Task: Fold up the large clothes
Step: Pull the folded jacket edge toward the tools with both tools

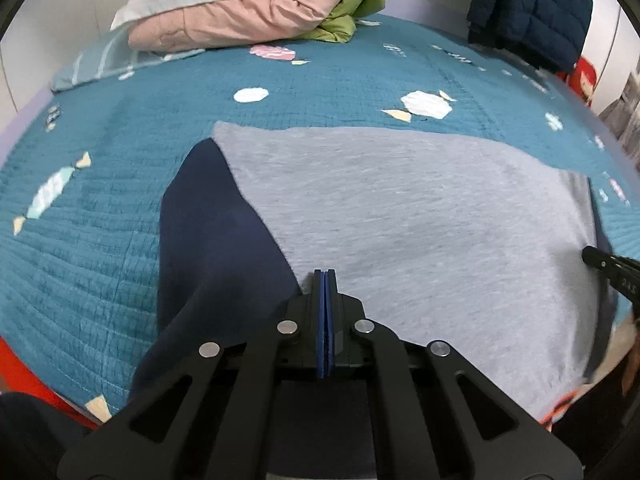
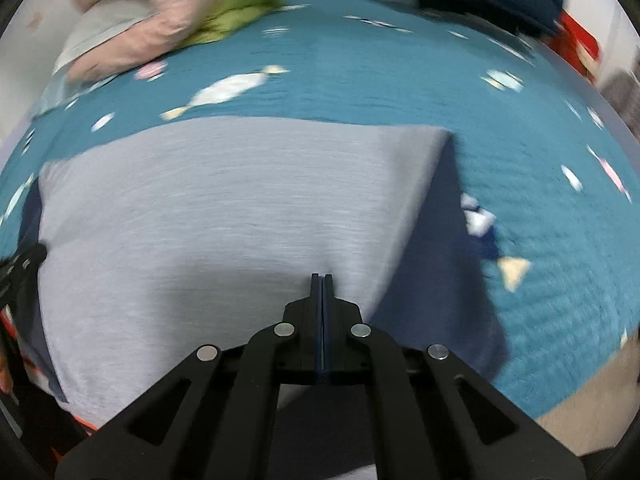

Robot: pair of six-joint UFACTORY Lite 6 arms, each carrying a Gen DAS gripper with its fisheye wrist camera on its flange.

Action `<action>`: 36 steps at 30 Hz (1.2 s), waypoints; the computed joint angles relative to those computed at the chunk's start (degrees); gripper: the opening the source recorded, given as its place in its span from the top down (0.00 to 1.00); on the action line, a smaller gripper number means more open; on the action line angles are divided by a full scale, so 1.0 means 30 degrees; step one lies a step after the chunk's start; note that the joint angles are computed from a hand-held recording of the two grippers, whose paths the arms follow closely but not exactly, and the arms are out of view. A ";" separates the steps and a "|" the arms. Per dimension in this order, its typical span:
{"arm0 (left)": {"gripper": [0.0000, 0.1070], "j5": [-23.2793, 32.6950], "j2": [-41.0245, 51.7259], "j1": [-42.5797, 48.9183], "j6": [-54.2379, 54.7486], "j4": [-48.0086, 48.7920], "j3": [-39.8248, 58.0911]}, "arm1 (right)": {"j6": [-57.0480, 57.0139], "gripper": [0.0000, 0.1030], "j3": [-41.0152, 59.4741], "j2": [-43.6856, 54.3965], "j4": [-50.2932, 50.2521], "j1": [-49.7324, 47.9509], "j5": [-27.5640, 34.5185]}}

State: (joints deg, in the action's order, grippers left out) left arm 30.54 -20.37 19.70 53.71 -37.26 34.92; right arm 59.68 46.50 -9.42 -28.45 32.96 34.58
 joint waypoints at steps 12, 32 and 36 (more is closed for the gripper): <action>0.97 0.0992 0.2054 0.5717 -0.2317 0.2355 0.2301 | -0.1873 1.00 -0.3195 -0.5682 0.5985 -0.5645 0.0722; 0.97 0.3075 -0.8530 -0.9583 -1.4264 0.9378 -0.3873 | 0.0285 0.94 0.4158 0.2575 0.3349 0.8979 0.1008; 0.98 0.2656 -0.6904 -0.6732 -1.1649 0.7689 -0.3898 | -0.2911 1.00 0.1398 0.0785 0.7903 0.6406 -0.0539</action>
